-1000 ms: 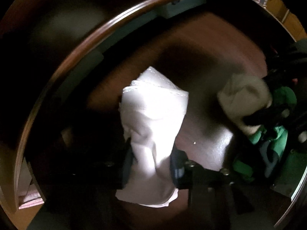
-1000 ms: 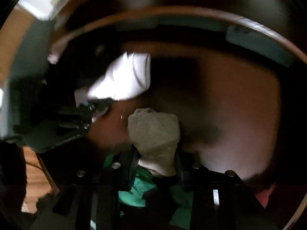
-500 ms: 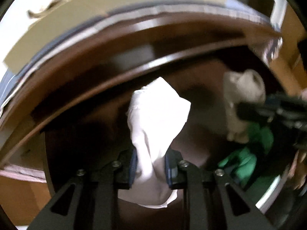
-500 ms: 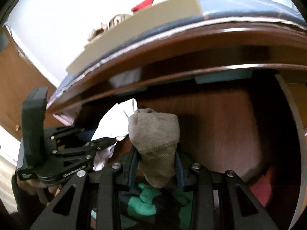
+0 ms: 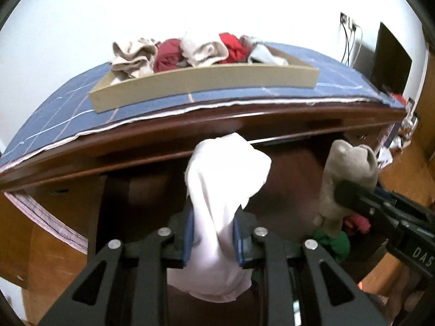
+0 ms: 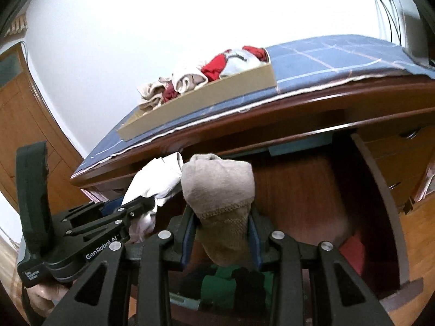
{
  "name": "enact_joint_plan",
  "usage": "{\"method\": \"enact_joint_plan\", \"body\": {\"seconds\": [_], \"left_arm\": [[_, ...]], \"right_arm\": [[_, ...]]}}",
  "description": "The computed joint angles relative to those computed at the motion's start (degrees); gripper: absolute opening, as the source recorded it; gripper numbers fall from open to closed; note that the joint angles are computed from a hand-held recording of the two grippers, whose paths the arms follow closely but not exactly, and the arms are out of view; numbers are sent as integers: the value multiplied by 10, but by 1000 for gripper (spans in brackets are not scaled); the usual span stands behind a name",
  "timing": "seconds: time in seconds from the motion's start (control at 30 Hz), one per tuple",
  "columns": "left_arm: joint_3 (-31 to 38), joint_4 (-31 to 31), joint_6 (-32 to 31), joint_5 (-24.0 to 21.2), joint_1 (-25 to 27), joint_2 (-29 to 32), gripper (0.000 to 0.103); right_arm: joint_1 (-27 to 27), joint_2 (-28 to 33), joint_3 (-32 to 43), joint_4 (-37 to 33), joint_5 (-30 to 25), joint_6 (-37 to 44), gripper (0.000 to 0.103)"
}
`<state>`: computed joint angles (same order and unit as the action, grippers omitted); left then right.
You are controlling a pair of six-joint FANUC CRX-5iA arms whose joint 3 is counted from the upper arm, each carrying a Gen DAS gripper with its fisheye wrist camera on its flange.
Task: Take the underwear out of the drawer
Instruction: 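Lift the white underwear with the left gripper while the right gripper lifts the beige sock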
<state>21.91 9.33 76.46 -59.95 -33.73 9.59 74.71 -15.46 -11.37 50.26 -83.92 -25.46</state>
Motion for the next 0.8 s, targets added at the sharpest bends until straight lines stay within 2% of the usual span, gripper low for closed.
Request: {"method": "enact_joint_plan", "body": {"seconds": [0.13, 0.2, 0.27, 0.8], "left_arm": [[30, -18, 40, -8, -17, -1, 23], [-7, -28, 50, 0, -21, -41, 23], [-15, -34, 56, 8, -25, -54, 23], [-55, -72, 111, 51, -36, -113, 23]], "right_arm": [[12, 8, 12, 11, -26, 0, 37], [17, 15, 19, 19, -38, 1, 37], [24, 18, 22, 28, -49, 0, 37], [66, 46, 48, 82, -132, 19, 37]]}}
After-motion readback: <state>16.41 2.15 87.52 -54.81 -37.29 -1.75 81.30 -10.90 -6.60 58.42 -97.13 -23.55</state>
